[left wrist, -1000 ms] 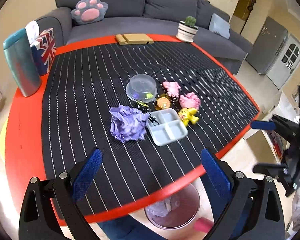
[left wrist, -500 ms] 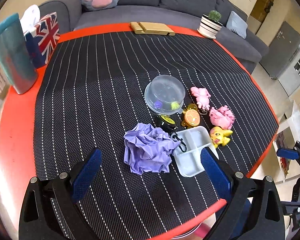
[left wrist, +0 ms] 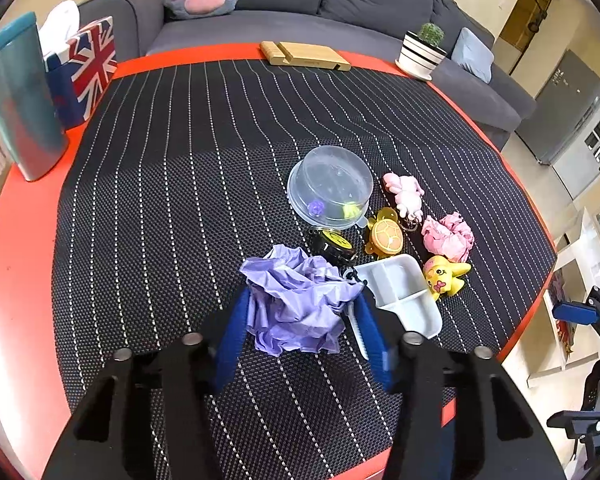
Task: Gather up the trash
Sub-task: 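Grasp the crumpled purple paper with the left tool, then grasp the crumpled pink paper with the right tool while the left tool holds the purple paper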
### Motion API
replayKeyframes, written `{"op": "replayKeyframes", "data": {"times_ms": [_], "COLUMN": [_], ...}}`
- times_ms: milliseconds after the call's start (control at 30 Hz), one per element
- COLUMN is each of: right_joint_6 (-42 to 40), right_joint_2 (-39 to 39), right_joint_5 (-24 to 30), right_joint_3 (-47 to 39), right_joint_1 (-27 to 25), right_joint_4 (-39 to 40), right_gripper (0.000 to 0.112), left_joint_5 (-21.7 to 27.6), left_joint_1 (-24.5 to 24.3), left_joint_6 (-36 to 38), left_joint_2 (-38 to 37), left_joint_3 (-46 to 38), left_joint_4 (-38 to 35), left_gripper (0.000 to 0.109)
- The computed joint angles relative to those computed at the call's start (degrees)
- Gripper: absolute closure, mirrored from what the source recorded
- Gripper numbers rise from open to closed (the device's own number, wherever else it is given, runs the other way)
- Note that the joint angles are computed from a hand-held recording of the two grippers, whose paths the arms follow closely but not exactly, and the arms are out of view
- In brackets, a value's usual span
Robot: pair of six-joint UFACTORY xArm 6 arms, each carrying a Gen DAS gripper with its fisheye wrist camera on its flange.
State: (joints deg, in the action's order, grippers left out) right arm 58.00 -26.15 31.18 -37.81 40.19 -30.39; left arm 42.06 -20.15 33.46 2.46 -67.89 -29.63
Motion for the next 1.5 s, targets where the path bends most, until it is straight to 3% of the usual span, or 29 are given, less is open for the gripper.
{"op": "replayKeyframes", "data": {"times_ms": [133, 367, 600, 800, 1167, 1333, 1500], "right_joint_6": [-0.5, -2.2, -6.5, -12.8, -20.2, -19.7, -20.5], "right_joint_2": [0.4, 2.1, 5.4, 11.5, 25.9, 27.6, 28.3], "right_joint_5": [0.3, 1.2, 0.7, 3.6, 15.2, 14.4, 14.3], "right_joint_3": [-0.6, -2.9, -7.6, -15.2, -30.9, -31.0, -30.7], "right_joint_1": [-0.2, -1.4, -4.9, -8.4, -12.2, -13.4, -13.9], "right_joint_4": [-0.1, 0.0, 4.8, 12.5, 24.3, 27.3, 30.0], "right_gripper": [0.015, 0.015, 0.015, 0.013, 0.013, 0.013, 0.035], "left_joint_5": [-0.5, -1.6, -1.7, -2.0, -1.7, -1.6, -1.7], "left_joint_1": [-0.1, -0.1, 0.2, 0.6, 1.5, 1.9, 2.0], "left_joint_6": [1.1, 3.0, 4.4, 5.3, 6.0, 6.4, 6.7], "left_joint_2": [-0.5, -2.6, -4.8, -6.5, -7.3, -7.5, -7.4], "left_joint_3": [0.3, 1.9, 2.7, 3.6, 4.3, 4.6, 4.9], "left_joint_4": [-0.4, -1.8, -2.8, -3.4, -4.0, -4.5, -5.0], "left_gripper": [0.068, 0.069, 0.069, 0.069, 0.069, 0.069, 0.069]}}
